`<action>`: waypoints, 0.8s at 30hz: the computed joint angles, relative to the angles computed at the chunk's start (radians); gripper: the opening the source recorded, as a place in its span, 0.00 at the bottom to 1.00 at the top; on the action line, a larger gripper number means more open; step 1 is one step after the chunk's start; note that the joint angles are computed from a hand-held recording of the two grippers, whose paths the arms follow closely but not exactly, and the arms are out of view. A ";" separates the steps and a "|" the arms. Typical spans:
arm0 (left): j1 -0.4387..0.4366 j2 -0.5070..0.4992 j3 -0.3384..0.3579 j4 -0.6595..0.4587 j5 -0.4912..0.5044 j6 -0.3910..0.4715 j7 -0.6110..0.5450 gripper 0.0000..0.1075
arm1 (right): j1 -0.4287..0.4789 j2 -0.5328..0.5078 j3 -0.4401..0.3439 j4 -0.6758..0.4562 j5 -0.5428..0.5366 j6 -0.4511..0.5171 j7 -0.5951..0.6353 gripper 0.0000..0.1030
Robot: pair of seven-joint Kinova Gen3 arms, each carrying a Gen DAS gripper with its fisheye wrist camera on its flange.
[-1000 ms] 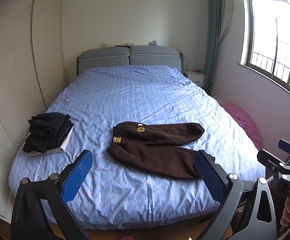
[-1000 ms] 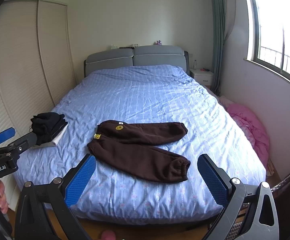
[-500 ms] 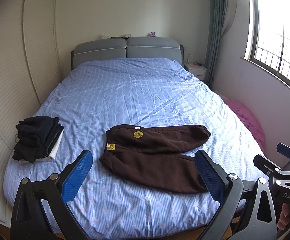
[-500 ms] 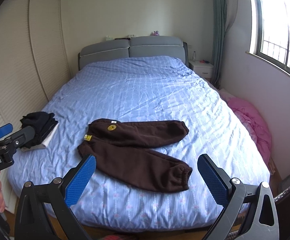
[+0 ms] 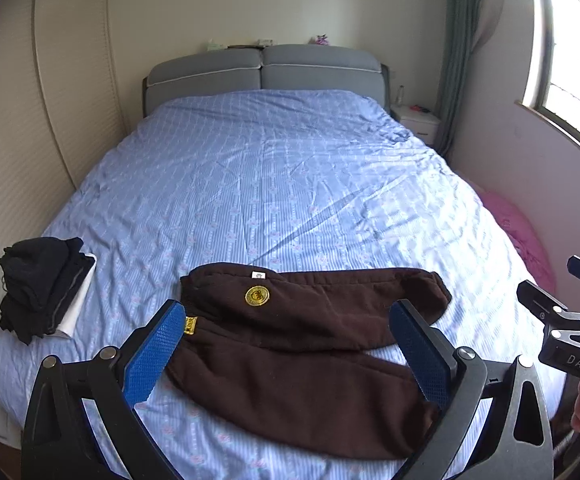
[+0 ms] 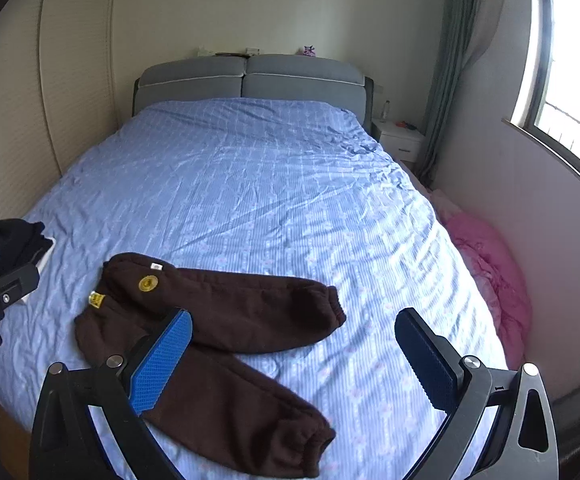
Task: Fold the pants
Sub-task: 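Move both tools toward the brown sweatpants, aiming at the cuffs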
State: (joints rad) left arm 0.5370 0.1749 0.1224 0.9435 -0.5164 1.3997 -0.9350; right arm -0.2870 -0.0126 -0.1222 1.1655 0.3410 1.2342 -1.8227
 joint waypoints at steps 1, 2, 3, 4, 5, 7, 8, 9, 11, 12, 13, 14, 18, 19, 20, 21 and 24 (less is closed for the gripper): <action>0.007 0.042 -0.001 -0.025 -0.010 0.005 0.020 0.96 | 0.028 0.027 0.003 -0.010 -0.022 -0.019 0.041 0.99; 0.012 0.078 -0.008 -0.052 -0.008 0.013 0.030 0.96 | 0.074 0.058 -0.013 -0.020 -0.046 -0.040 0.081 0.99; 0.019 0.114 -0.019 -0.074 -0.003 0.016 0.047 0.96 | 0.121 0.094 -0.034 -0.032 -0.063 -0.056 0.122 0.99; 0.026 0.160 -0.033 -0.111 0.005 0.034 0.066 0.96 | 0.167 0.139 -0.052 -0.057 -0.088 -0.067 0.163 0.99; 0.030 0.204 -0.047 -0.157 0.023 0.062 0.077 0.96 | 0.213 0.186 -0.081 -0.089 -0.107 -0.063 0.203 0.99; 0.014 0.288 -0.064 -0.250 0.091 0.110 0.107 0.96 | 0.306 0.278 -0.150 -0.150 -0.135 -0.043 0.285 0.99; 0.012 0.328 -0.075 -0.296 0.114 0.140 0.118 0.96 | 0.340 0.325 -0.176 -0.186 -0.155 -0.029 0.325 0.99; 0.016 0.370 -0.087 -0.342 0.126 0.171 0.123 0.96 | 0.359 0.371 -0.182 -0.219 -0.173 -0.016 0.366 0.99; 0.025 0.452 -0.111 -0.435 0.140 0.241 0.107 0.96 | 0.358 0.453 -0.144 -0.284 -0.233 0.015 0.426 0.95; 0.030 0.493 -0.121 -0.481 0.146 0.280 0.090 0.96 | 0.349 0.500 -0.110 -0.322 -0.274 0.040 0.454 0.94; 0.034 0.525 -0.129 -0.528 0.156 0.319 0.074 0.96 | 0.332 0.546 -0.064 -0.362 -0.314 0.067 0.480 0.91; 0.035 0.555 -0.137 -0.574 0.169 0.358 0.057 0.95 | 0.318 0.588 -0.019 -0.408 -0.355 0.103 0.506 0.86; 0.050 0.642 -0.175 -0.702 0.203 0.470 0.009 0.95 | 0.284 0.768 0.088 -0.588 -0.445 0.222 0.539 0.75; 0.054 0.652 -0.184 -0.713 0.207 0.483 0.002 0.95 | 0.285 0.811 0.085 -0.634 -0.448 0.256 0.543 0.74; 0.058 0.659 -0.191 -0.717 0.209 0.492 -0.007 0.95 | 0.282 0.849 0.084 -0.681 -0.447 0.289 0.547 0.73; 0.056 0.667 -0.194 -0.730 0.214 0.502 -0.017 0.95 | 0.271 0.882 0.096 -0.723 -0.431 0.318 0.544 0.73; 0.048 0.693 -0.203 -0.770 0.222 0.531 -0.046 0.95 | 0.248 0.937 0.114 -0.784 -0.394 0.356 0.549 0.70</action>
